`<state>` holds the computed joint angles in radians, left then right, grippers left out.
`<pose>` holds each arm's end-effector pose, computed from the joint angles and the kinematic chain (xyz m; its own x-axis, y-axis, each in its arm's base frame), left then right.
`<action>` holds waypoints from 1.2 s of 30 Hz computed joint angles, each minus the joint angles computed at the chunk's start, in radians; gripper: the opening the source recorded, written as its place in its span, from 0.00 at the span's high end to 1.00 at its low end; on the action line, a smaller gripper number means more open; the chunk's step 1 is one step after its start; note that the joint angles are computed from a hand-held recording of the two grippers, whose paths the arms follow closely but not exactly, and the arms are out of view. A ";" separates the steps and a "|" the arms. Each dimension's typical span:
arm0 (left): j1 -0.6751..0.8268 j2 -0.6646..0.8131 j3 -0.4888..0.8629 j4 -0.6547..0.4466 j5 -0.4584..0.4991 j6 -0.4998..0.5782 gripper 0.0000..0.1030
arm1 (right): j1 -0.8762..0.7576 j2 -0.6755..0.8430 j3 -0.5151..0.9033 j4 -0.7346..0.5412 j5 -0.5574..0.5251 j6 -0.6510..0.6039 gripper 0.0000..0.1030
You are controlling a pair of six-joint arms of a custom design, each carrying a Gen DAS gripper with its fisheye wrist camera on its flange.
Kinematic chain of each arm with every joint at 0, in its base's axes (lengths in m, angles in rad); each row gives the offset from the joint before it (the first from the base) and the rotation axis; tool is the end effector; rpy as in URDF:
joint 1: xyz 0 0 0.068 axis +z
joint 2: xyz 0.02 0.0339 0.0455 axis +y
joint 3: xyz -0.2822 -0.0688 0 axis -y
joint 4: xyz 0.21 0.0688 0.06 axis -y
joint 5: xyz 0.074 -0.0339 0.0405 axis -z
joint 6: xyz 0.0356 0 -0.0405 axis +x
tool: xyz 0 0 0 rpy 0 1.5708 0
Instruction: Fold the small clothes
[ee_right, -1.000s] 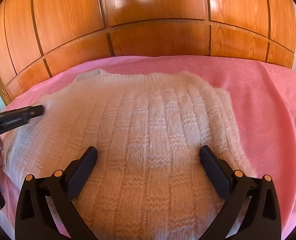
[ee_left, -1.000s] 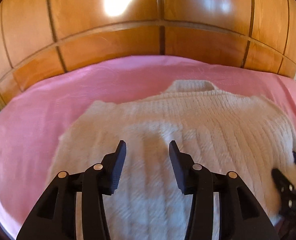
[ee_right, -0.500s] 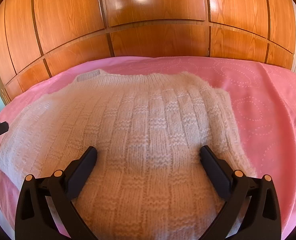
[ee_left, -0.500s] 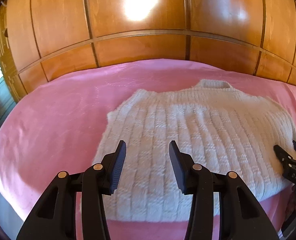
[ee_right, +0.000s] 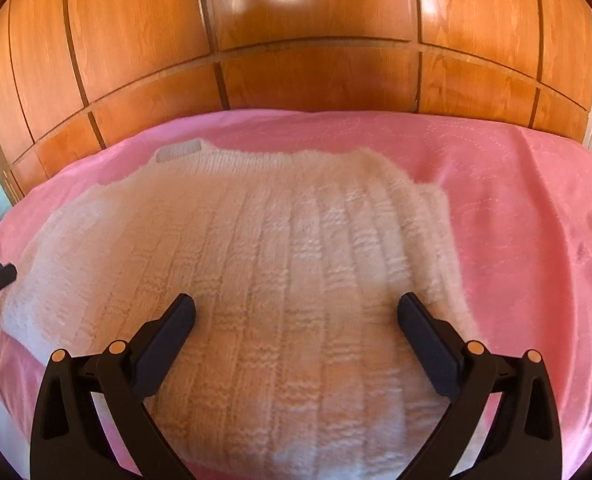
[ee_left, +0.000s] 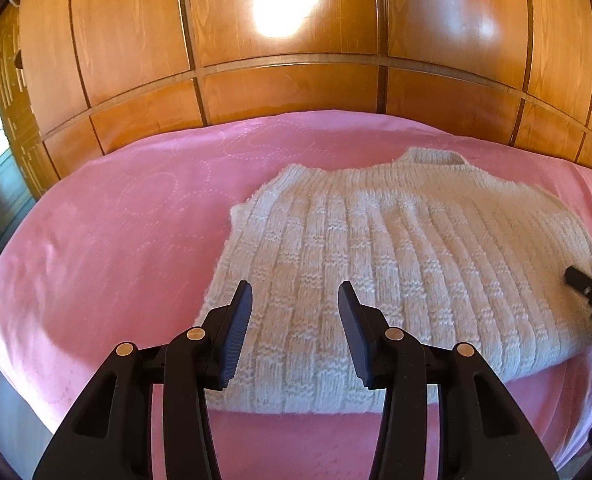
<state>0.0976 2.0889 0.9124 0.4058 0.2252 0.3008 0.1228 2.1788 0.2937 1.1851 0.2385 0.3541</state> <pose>0.3728 0.0285 0.1121 -0.6431 0.2272 -0.7313 0.2670 0.9616 0.0640 0.2555 0.0231 0.0569 -0.5788 0.2681 -0.7702 0.2783 0.9527 0.1225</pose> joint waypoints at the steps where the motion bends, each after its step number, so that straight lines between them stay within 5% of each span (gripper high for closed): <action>1: 0.000 0.000 0.000 -0.002 0.000 -0.001 0.57 | -0.011 -0.015 -0.018 0.016 -0.002 0.001 0.03; 6: -0.003 0.013 0.005 -0.010 -0.006 0.007 0.57 | -0.108 -0.094 -0.065 0.012 0.026 -0.023 0.05; 9: -0.009 0.036 0.018 -0.019 -0.021 0.003 0.57 | -0.199 -0.083 -0.019 -0.082 -0.019 -0.041 0.15; 11: -0.011 0.046 0.026 -0.032 -0.024 0.000 0.57 | -0.263 -0.044 0.038 -0.162 -0.099 -0.067 0.46; 14: -0.014 0.042 0.011 -0.013 -0.019 0.014 0.57 | -0.289 -0.034 0.044 -0.164 -0.177 -0.105 0.77; 17: -0.017 0.026 -0.013 0.014 0.025 0.030 0.57 | -0.260 -0.112 0.039 -0.204 -0.132 -0.140 0.94; 20: -0.046 0.023 -0.009 -0.001 0.052 0.035 0.57 | -0.287 -0.134 0.040 -0.203 -0.126 -0.153 1.00; 23: -0.103 0.061 0.005 0.010 -0.010 0.045 0.57 | -0.390 -0.027 0.166 -0.350 -0.171 -0.123 1.00; 25: -0.131 0.079 0.005 0.028 -0.061 0.045 0.57 | -0.410 -0.012 0.127 -0.282 -0.165 -0.114 0.99; 27: -0.133 0.075 -0.004 0.044 -0.062 0.043 0.57 | -0.415 -0.028 0.050 -0.184 -0.159 -0.115 0.90; 29: -0.132 0.074 0.004 0.026 -0.062 0.031 0.57 | -0.397 -0.063 -0.028 -0.109 -0.128 -0.098 0.48; 33: -0.136 0.063 0.006 0.013 -0.077 0.011 0.57 | -0.263 -0.139 -0.119 -0.057 0.024 -0.096 0.47; 36: -0.146 0.045 -0.008 0.004 -0.085 0.003 0.57 | -0.145 -0.164 -0.149 -0.046 0.133 -0.070 0.33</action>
<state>-0.0487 2.1336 0.9044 0.4101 0.1406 0.3036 -0.0222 2.0153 0.1442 1.1392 0.3719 0.2839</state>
